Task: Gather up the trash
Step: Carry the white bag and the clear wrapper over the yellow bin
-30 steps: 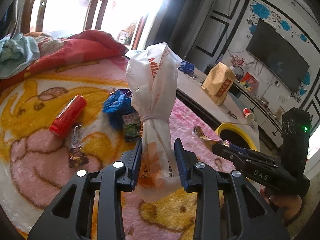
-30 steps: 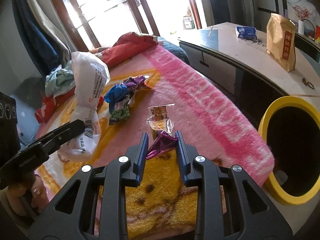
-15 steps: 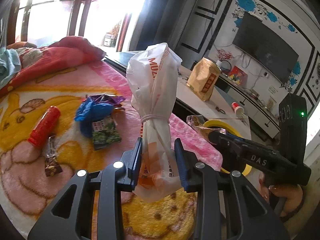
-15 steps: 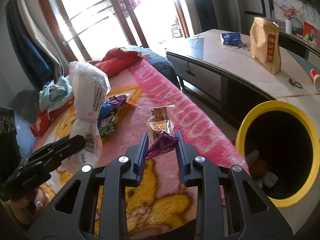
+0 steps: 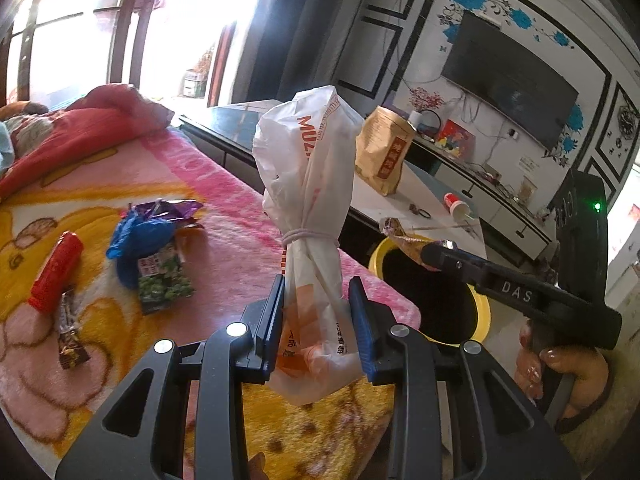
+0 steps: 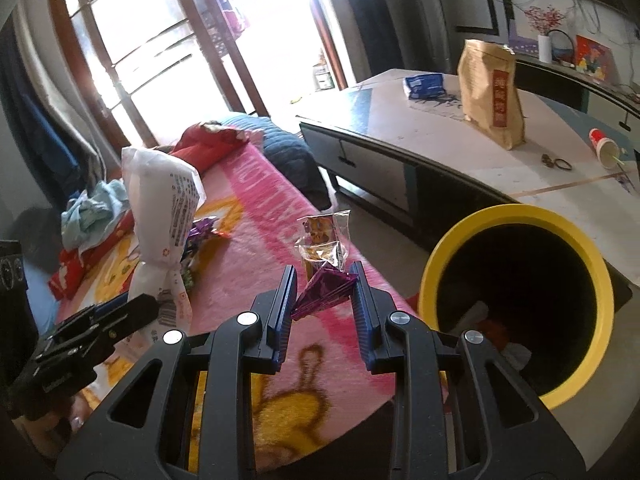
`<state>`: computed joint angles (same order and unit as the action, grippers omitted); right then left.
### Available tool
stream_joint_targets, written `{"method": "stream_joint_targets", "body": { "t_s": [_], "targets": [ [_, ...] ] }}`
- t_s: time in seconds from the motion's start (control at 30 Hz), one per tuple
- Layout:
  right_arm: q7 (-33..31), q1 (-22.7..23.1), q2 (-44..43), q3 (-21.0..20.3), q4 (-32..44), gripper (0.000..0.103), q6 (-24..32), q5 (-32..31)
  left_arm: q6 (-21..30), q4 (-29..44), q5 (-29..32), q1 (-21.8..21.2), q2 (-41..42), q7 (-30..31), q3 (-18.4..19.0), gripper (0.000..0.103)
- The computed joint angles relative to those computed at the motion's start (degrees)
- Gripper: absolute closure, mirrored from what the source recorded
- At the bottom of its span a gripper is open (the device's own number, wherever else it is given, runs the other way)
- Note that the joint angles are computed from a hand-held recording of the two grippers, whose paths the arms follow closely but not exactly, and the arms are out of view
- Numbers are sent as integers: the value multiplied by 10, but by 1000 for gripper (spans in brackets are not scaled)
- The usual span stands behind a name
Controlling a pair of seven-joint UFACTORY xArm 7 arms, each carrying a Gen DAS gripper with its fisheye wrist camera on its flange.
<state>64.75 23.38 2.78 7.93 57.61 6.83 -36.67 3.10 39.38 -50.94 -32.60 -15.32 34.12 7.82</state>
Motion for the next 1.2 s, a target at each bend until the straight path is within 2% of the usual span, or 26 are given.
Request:
{"method": "stream_joint_targets", "body": {
  "t_s": [0.17, 0.3, 0.63, 1.2],
  "targets": [
    [37, -12, -20, -1, -18, 82, 6, -29, 6, 17, -21, -13, 17, 25, -5, 73],
    [62, -35, -40, 6, -38, 82, 9, -45, 15, 34, -47, -7, 31, 55, -22, 73],
    [109, -106, -83, 33, -85, 82, 14, -72, 28, 70, -68, 33, 68, 83, -94, 73],
    [132, -178, -117, 57, -136, 82, 22, -49, 52, 120, -53, 75, 134, 85, -171, 73]
  ]
}}
